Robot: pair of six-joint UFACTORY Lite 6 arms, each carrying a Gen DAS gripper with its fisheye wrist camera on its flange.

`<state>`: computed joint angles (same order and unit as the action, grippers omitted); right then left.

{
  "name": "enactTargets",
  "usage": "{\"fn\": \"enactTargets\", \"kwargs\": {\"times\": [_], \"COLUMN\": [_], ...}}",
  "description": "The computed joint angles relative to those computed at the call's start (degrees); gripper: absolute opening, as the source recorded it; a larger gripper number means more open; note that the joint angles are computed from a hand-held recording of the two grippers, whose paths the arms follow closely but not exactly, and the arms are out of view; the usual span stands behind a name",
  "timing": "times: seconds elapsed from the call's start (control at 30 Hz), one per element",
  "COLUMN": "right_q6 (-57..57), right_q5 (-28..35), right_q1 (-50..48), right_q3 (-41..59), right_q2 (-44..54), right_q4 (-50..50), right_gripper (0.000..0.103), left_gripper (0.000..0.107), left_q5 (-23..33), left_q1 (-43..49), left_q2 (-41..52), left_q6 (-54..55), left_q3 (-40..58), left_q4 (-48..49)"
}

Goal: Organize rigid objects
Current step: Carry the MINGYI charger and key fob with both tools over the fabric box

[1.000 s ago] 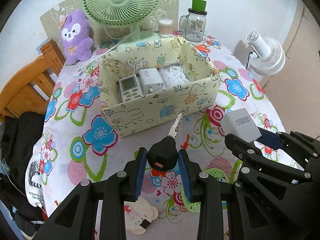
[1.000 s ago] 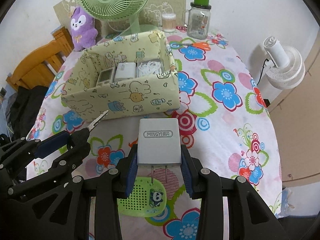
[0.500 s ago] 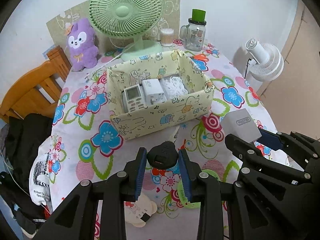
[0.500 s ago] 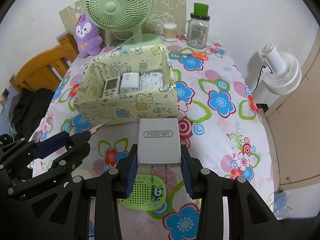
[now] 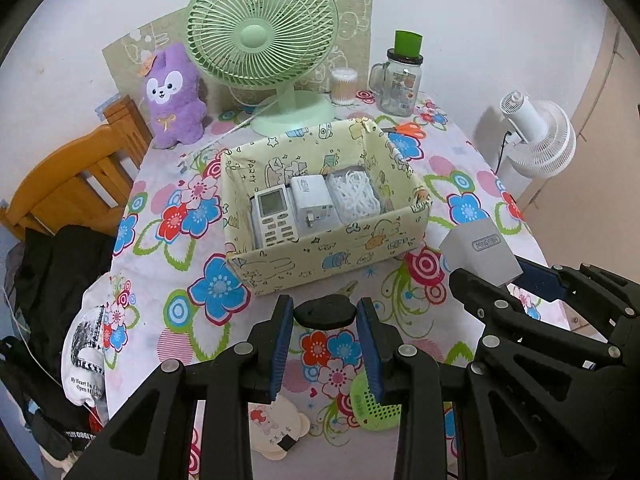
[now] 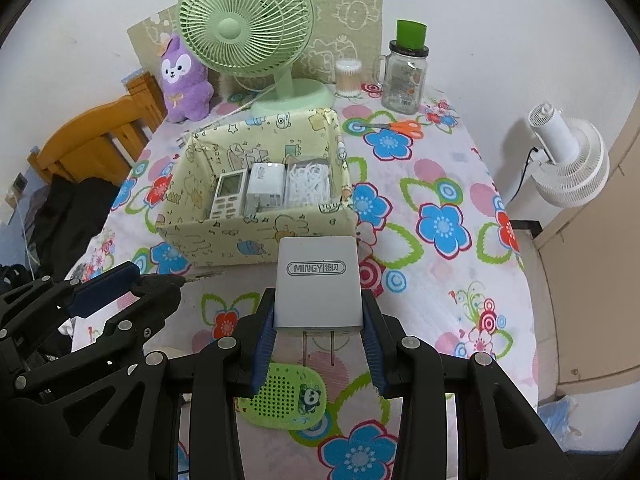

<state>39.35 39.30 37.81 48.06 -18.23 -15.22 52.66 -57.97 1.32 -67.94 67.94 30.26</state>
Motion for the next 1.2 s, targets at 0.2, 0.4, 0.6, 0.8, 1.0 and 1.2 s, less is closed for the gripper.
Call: {"fn": "enactTargets", "kwargs": {"times": [0.2,0.4,0.6,0.8,1.0,1.2], "right_q6": [-10.4,-16.4,-20.3,-19.3,-19.9,-20.9], "right_q5": [-2.9,-4.0,-4.5,-4.8,-5.2,-5.9], "right_q1": [-4.8,-6.9,-8.2,-8.8,-9.9,-11.6], "right_q3": [2.0,5.1,8.1,11.8,16.0,19.5], "right_q2": [3.0,6.8,10.5,14.6,19.4,24.2], "right_q4": [6.0,9.4,12.1,11.3,11.9,13.3], "right_gripper": [0.043,0.043,0.043,0.043,0.043,0.043], "left_gripper": [0.032,0.032,0.032,0.032,0.032,0.032], "left_q5": [0.6,0.8,0.3,-2.4,-5.1,-8.5], "left_q1": [1.1,3.0,5.2,8.9,12.8,16.4], "left_q2": [2.3,3.6,4.8,6.4,9.0,12.7], "left_q6": [-1.3,-0.2,2.0,6.7,12.3,18.8], "left_q3": [2.4,4.1,5.4,6.9,9.0,11.1], "left_q4": [0.6,0.0,-0.8,-2.8,-5.6,-9.6]}}
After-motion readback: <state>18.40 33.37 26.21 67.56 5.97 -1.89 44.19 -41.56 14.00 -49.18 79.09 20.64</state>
